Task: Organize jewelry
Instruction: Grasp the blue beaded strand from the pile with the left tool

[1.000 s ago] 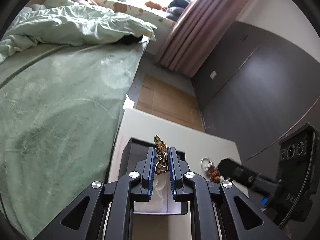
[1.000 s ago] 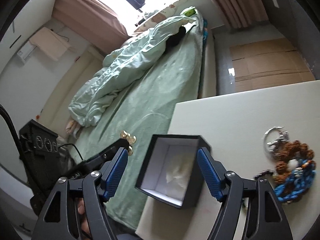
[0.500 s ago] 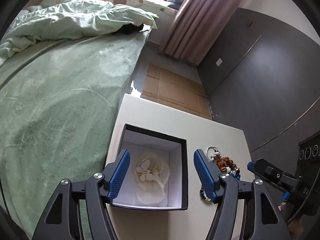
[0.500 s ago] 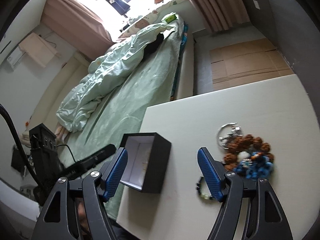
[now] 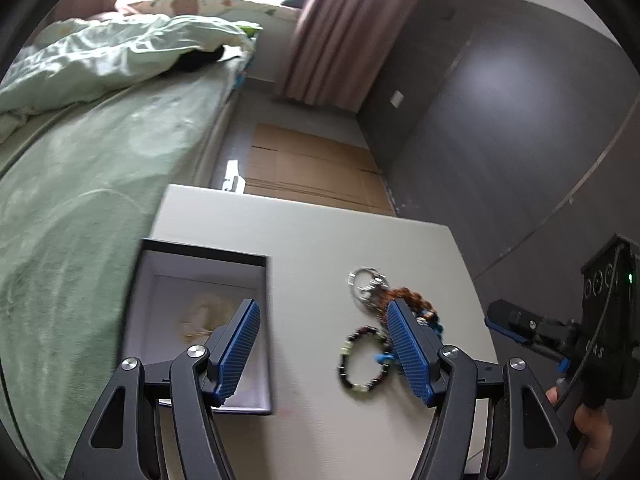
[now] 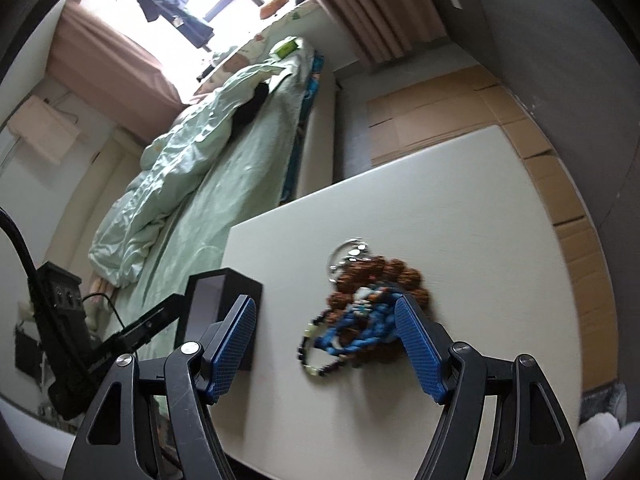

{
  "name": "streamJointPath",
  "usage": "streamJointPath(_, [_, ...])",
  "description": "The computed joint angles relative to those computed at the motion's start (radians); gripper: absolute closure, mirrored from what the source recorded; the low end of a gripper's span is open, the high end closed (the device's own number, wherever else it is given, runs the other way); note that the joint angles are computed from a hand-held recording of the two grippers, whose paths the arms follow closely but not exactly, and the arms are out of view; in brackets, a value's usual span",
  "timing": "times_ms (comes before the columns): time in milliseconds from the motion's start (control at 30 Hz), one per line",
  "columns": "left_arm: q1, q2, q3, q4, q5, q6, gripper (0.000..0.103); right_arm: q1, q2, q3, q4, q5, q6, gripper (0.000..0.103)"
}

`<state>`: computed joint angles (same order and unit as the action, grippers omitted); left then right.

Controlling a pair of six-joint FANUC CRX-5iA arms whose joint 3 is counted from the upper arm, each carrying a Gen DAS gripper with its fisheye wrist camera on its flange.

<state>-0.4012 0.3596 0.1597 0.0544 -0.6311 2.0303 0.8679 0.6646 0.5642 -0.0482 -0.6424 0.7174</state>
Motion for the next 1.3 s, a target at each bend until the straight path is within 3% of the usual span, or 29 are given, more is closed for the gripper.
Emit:
streamJointPath(200, [-0.047,0.074,0.081,0.007,-0.019,-0.073,0.036,-0.016,-0.048,-0.089,0.005,0.061,-0.050,0.030])
streamJointPath(333, [-0.059,0.131,0.119,0.068,-0.037,-0.143,0.036,-0.027,-0.068,-0.127,0.009,0.085,-0.076,0.030])
streamJointPath(800, [-0.069,0.237,0.187,0.136,-0.094,-0.208,0.040,-0.052,-0.091,-0.166,-0.031,0.130,-0.068,0.030])
streamJointPath(900, [-0.053,0.240,0.138,0.267,-0.072,-0.283,0.049,-0.053,-0.093,-0.169,-0.029,0.131,-0.066,0.030])
streamJointPath(1000, [-0.043,0.232,0.088,0.390,-0.055,-0.370,0.072,-0.055,-0.098,-0.176,-0.026,0.135,-0.067,0.030])
streamJointPath(1100, [-0.045,0.222,0.097,0.363,-0.074,-0.355,0.087,-0.054,-0.098,-0.176,-0.025,0.132,-0.068,0.030])
streamJointPath(1300, [-0.037,0.161,0.018,0.428,0.005,-0.426,0.089,-0.051,-0.070,-0.129,-0.035,0.090,-0.042,0.030])
